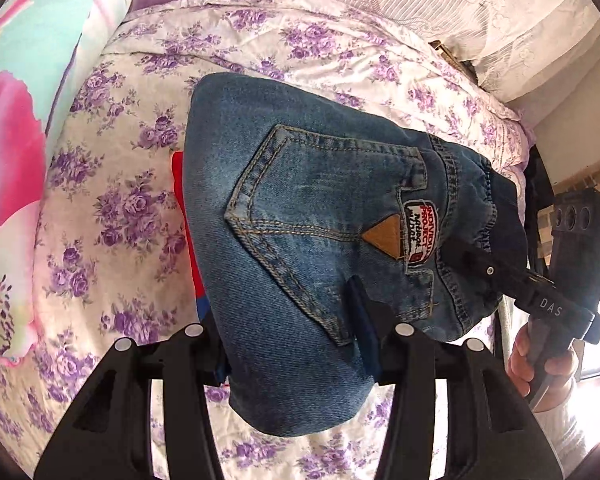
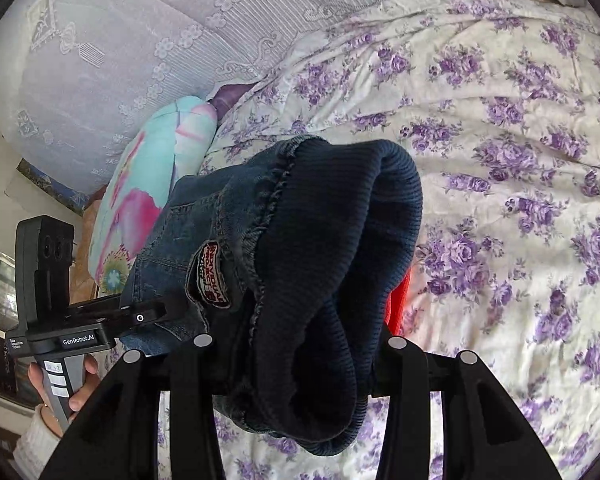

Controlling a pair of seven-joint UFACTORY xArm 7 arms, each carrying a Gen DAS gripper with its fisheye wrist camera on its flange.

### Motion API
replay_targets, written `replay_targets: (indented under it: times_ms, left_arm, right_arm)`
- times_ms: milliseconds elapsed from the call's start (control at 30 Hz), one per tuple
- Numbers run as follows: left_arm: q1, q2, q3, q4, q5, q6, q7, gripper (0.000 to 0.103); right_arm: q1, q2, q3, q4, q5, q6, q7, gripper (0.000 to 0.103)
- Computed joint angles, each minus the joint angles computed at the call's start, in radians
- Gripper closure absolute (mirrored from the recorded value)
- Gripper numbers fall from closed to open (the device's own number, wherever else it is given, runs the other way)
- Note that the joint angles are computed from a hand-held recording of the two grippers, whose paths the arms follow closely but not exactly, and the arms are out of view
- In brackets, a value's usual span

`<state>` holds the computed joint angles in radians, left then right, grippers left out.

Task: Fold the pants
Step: 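Carry the folded jeans with both grippers onto the red shirt, then open both grippers and release the jeans on the red shirt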

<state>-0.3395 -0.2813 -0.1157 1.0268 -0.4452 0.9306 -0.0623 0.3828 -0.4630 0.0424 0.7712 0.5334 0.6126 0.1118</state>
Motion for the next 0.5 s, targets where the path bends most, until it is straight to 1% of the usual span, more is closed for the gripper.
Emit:
replay_targets:
  times_ms: [67, 133, 167, 200, 233, 267, 300, 367, 433, 467, 500]
  left_arm:
    - [-0.001, 0.03, 0.008, -0.032, -0.022, -0.034, 0.03, 0.054]
    - [0.001, 0.044, 0.014, -0.078, -0.061, -0.09, 0.051, 0.045]
    - [-0.004, 0.037, 0.024, -0.113, -0.11, -0.134, 0.085, 0.038]
    - [-0.009, 0.03, 0.035, -0.137, -0.158, -0.159, 0.115, 0.036]
    - [-0.012, 0.024, 0.044, -0.148, -0.192, -0.163, 0.133, 0.036]
    - [-0.009, 0.013, 0.045, -0.154, -0.203, -0.157, 0.13, 0.035]
    - [-0.001, -0.003, 0.041, -0.155, -0.185, -0.138, 0.106, 0.034]
    - [0.007, -0.078, 0.029, -0.183, -0.138, -0.121, 0.076, 0.034]
    - [0.027, -0.213, -0.009, -0.238, -0.023, -0.12, 0.011, 0.032]
    - [0.031, -0.275, -0.023, -0.261, 0.024, -0.11, -0.02, 0.026]
    - [0.035, -0.35, -0.037, -0.287, 0.064, -0.091, -0.06, 0.016]
  right_arm:
    - [0.027, 0.036, -0.018, -0.027, 0.049, -0.048, -0.056, 0.057]
    - [0.054, 0.061, -0.022, -0.065, 0.098, -0.133, -0.119, 0.049]
    - [0.083, 0.07, -0.04, -0.075, 0.151, -0.171, -0.169, 0.042]
    - [0.09, 0.081, -0.045, -0.073, 0.174, -0.176, -0.184, 0.039]
    - [0.083, 0.089, -0.041, -0.064, 0.172, -0.164, -0.177, 0.039]
    - [0.066, 0.092, -0.029, -0.051, 0.151, -0.143, -0.155, 0.038]
    - [0.039, 0.089, -0.008, -0.037, 0.104, -0.116, -0.117, 0.037]
    - [-0.04, 0.049, 0.067, -0.021, -0.069, -0.086, 0.002, 0.037]
    - [-0.114, -0.064, 0.145, -0.054, -0.236, -0.102, 0.127, 0.036]
    - [-0.168, -0.134, 0.196, -0.072, -0.324, -0.103, 0.211, 0.029]
    - [-0.222, -0.202, 0.249, -0.077, -0.402, -0.081, 0.288, 0.016]
